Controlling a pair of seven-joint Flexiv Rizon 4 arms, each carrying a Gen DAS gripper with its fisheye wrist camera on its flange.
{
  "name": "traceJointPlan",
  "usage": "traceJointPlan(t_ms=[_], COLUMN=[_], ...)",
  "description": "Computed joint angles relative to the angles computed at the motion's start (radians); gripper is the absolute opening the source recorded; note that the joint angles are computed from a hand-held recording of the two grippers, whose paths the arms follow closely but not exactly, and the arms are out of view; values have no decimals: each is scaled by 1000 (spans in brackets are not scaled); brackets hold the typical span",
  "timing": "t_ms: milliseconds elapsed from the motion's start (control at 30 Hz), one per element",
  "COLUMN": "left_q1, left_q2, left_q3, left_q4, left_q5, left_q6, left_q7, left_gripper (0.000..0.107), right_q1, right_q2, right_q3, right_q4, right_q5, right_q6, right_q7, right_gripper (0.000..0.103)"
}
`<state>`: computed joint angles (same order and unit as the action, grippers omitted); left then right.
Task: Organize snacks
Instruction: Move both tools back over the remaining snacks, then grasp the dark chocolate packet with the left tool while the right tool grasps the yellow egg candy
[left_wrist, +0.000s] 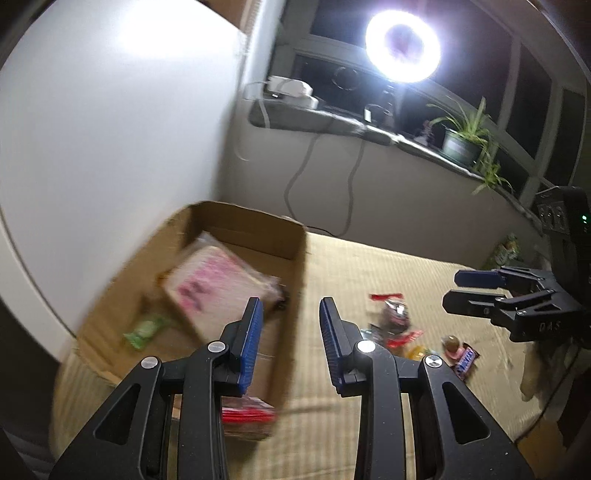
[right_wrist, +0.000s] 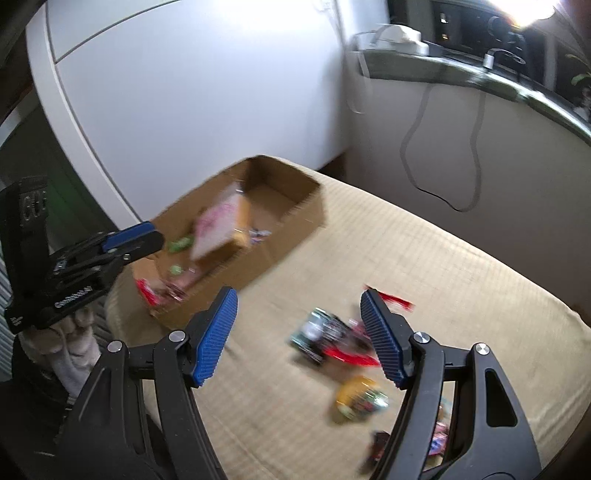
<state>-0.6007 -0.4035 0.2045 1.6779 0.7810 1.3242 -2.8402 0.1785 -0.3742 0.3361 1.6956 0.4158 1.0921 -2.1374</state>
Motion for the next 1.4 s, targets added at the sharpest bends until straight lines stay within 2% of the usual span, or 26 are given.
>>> traceJointPlan(t_ms=[67, 100, 500, 833, 1000, 1067, 1167, 1267, 1400], left_q1=[10, 11, 1, -11, -39, -43, -54, -54, -49], left_q2=[-21, -33, -164, -251, -292, -305, -313, -321, -333], left_q3=[-25, -35, -81, -107, -83, -83, -73, -73, -75], left_q4=[-14, -23, -88, -159, -224, -246, -265, -280, -297], left_q5=[-26, -41, -282, -439, -475, -479, -474, -472, -472], left_q6=[10, 12, 36, -3, -81, -108, -140, -160, -177], left_q7=[29, 48, 315, 569, 655, 682, 696, 702, 706], left_gripper=[30, 30, 30, 30, 30, 30, 30, 30, 30], right_q1=[-11, -14, -57, -58, -61, -64, -66, -62, -52], right_q2=[5, 2, -22, -44, -65, -71, -79, -84, -91], right_q3=[-11, -17, -22, -9, -10, -10, -6, -9, -16], right_q4=[12, 14, 58, 93, 74, 69, 64, 62, 65], right_q5=[0, -1, -40, -53, -50, -50, -48, -57, -78], right_q6=[4, 10, -28, -28, -51, -58, -67, -71, -60], right_q7=[3, 5, -69, -170, -179, -182, -191, -193, -196], right_gripper=[84, 85, 85, 84, 75, 75, 74, 64, 63])
